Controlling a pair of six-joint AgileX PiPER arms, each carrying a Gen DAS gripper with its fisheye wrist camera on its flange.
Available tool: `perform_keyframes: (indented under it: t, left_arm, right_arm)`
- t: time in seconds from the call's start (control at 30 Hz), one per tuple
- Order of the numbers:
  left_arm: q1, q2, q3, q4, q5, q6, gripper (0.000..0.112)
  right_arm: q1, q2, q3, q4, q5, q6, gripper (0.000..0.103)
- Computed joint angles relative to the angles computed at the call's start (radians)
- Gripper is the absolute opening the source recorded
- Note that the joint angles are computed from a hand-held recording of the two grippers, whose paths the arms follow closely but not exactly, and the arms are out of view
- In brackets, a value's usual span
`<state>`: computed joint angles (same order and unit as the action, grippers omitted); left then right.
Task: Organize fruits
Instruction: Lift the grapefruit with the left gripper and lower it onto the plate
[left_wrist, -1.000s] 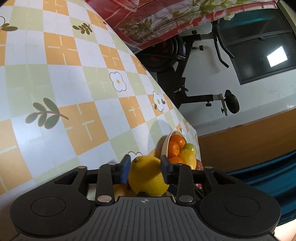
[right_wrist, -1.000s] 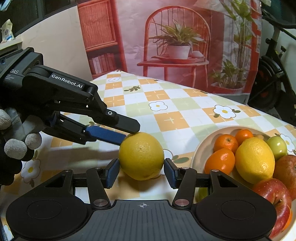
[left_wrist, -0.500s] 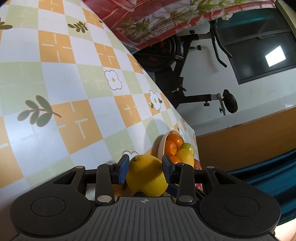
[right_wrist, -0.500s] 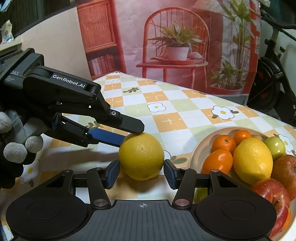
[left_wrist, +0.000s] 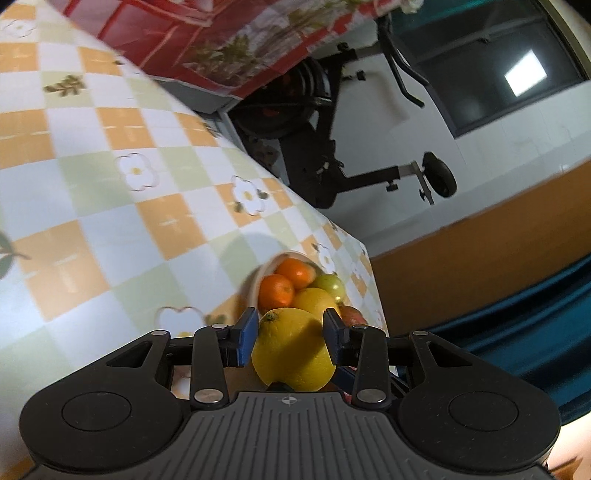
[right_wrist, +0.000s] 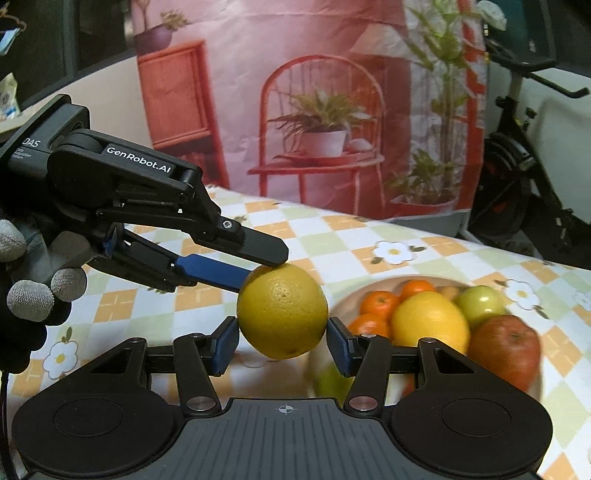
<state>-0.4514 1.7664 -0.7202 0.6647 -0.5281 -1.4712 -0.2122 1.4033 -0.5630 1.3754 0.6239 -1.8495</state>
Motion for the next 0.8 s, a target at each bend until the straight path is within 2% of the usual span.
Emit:
perform_keyframes:
  t: [0.2, 0.37, 0.8]
  left_arm:
    - [-0.067, 0.047, -0.127, 0.068, 0.092, -0.066, 0.040]
    - [-0.102, 0.085, -0.217, 0.135, 0.149, -0.138, 0.040]
    - [-0.133, 0.136, -0.329, 0.312, 0.226, -0.311, 0.039]
  right_arm:
    - [-0.142, 0.000, -0.014, -0.036, 0.075, -0.015, 0.048]
    - [-0.214, 0.019, -0.042, -0.053, 0.106, -0.027, 0.048]
    - [-0.239, 0.026, -0.043, -0.053, 0.071, -0.090, 0.049]
